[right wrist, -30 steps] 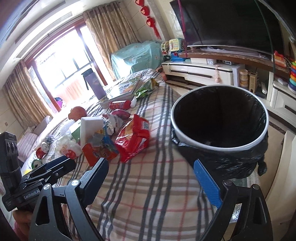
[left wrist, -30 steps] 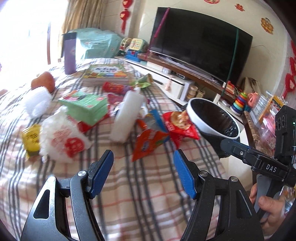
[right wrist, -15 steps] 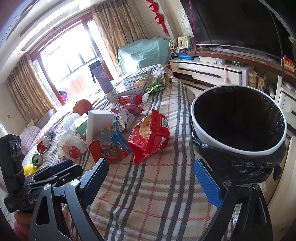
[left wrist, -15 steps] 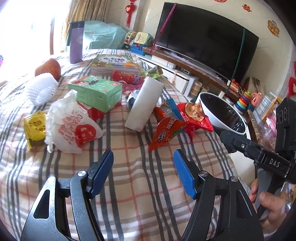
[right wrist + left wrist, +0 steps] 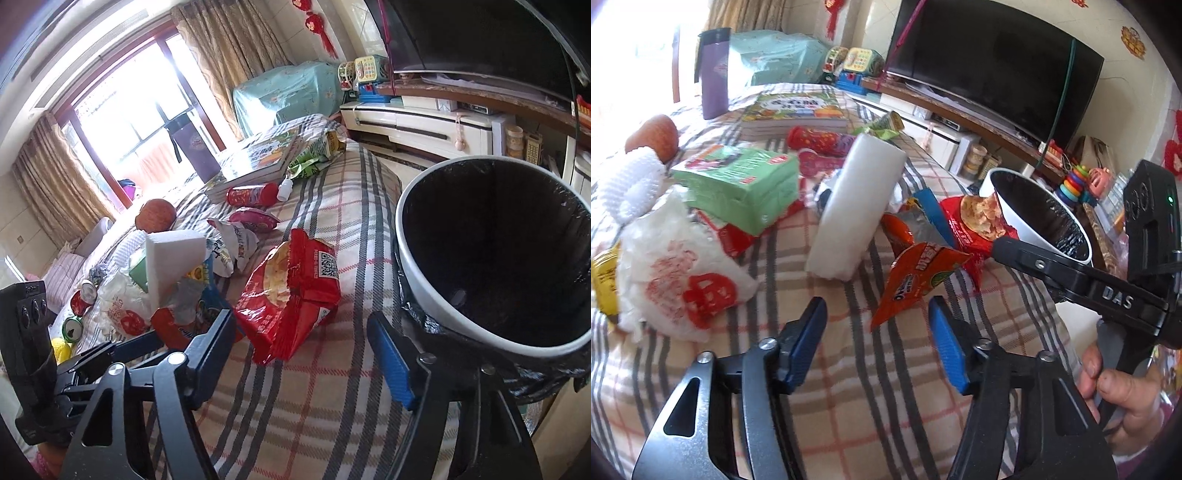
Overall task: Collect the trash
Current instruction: 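Grasp the orange snack bag with the left tool while the right tool grasps the red snack bag, then carry both snack bags over the trash bin with both tools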
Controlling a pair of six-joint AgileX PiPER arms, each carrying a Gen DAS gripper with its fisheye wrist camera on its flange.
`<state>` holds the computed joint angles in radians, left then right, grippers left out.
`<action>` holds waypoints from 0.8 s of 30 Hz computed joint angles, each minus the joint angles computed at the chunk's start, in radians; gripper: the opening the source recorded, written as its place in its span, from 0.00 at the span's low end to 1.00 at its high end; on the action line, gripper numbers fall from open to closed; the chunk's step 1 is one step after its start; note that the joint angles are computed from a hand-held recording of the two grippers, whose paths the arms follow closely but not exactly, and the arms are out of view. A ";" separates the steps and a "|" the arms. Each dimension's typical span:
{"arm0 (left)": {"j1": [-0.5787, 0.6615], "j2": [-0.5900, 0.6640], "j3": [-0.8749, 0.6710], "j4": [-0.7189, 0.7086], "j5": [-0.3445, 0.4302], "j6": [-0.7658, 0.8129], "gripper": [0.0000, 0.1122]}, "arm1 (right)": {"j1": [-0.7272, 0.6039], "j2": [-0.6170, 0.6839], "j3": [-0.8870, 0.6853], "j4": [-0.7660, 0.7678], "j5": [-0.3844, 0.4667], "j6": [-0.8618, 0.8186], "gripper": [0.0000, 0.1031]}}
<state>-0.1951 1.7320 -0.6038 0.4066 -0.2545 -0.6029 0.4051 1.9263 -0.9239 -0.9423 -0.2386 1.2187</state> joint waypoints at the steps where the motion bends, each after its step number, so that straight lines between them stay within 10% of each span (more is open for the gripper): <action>1: -0.001 0.009 -0.009 0.028 0.001 -0.024 0.45 | -0.001 0.009 -0.009 -0.026 0.000 0.028 0.66; 12: 0.004 0.047 -0.031 0.221 -0.033 -0.181 0.03 | 0.004 0.034 -0.024 -0.066 -0.017 0.050 0.17; 24: -0.032 -0.023 0.020 0.135 -0.040 -0.109 0.03 | -0.015 -0.063 0.099 0.115 -0.047 -0.139 0.14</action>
<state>-0.2268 1.7090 -0.5839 0.5418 -0.2942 -0.7121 0.3903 1.8630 -0.8247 -0.8275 -0.2859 1.0795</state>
